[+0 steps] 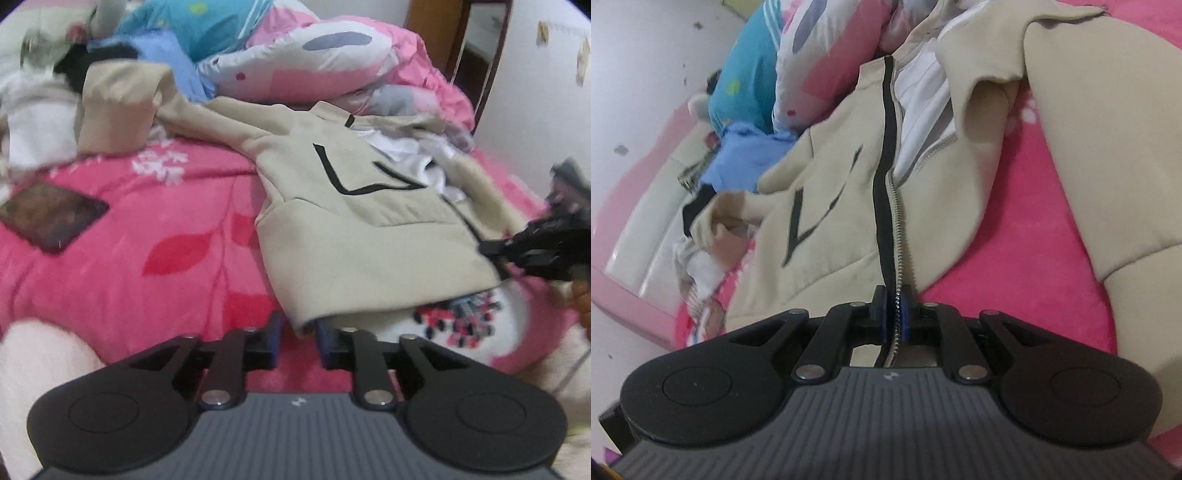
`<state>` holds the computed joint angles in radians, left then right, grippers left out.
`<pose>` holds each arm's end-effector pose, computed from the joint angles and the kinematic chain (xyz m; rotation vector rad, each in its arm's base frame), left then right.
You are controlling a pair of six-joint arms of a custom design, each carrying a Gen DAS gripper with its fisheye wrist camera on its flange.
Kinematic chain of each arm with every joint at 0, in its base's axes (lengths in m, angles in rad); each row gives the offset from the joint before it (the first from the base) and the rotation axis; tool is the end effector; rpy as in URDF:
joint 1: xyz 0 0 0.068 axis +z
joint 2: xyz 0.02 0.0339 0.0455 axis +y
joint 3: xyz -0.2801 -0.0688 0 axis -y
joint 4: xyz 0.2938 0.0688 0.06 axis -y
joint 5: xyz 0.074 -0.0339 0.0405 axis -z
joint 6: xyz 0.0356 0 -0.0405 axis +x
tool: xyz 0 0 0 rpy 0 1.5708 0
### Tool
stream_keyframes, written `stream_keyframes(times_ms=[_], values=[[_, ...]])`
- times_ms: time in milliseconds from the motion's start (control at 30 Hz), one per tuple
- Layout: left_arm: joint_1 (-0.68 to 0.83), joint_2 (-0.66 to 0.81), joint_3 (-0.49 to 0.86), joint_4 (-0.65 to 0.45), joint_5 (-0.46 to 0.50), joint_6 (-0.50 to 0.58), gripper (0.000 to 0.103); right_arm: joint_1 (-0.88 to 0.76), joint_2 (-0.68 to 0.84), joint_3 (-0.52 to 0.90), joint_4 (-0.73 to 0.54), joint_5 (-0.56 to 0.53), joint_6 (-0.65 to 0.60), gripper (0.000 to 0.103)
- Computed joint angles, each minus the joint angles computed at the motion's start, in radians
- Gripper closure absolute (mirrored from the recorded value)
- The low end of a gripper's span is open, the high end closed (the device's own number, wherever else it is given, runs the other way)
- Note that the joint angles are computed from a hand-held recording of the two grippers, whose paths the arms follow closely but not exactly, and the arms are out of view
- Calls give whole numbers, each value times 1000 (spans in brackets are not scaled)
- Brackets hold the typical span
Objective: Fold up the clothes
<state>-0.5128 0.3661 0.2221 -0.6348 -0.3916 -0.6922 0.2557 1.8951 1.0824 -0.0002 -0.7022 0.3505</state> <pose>0.1234 -0.0539 0.1559 -0.3917 2.2491 -0.1673 0.4048 0.1296 0.1334 -0.2352 2.4062 1.1207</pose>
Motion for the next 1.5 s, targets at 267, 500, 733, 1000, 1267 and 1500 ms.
stream_keyframes(times_ms=[267,500,733,1000,1267,1500], values=[[464,-208,-13,-5,431,151,59,-15,-29,6,-23,-22,-39,97],[568,504,110,461,565,296,47,-4,-19,-9,9,-18,23,97],[642,544,109,503,756,226,96,2,-23,0,15,-16,39,97],[977,517,37,564,1274,97,97,-43,-97,-36,145,-158,111,97],[997,522,18,432,1163,237,83,-54,9,24,-89,-61,7,94],[922,396,91,384,970,290,66,-76,-52,102,-69,-41,-13,89]])
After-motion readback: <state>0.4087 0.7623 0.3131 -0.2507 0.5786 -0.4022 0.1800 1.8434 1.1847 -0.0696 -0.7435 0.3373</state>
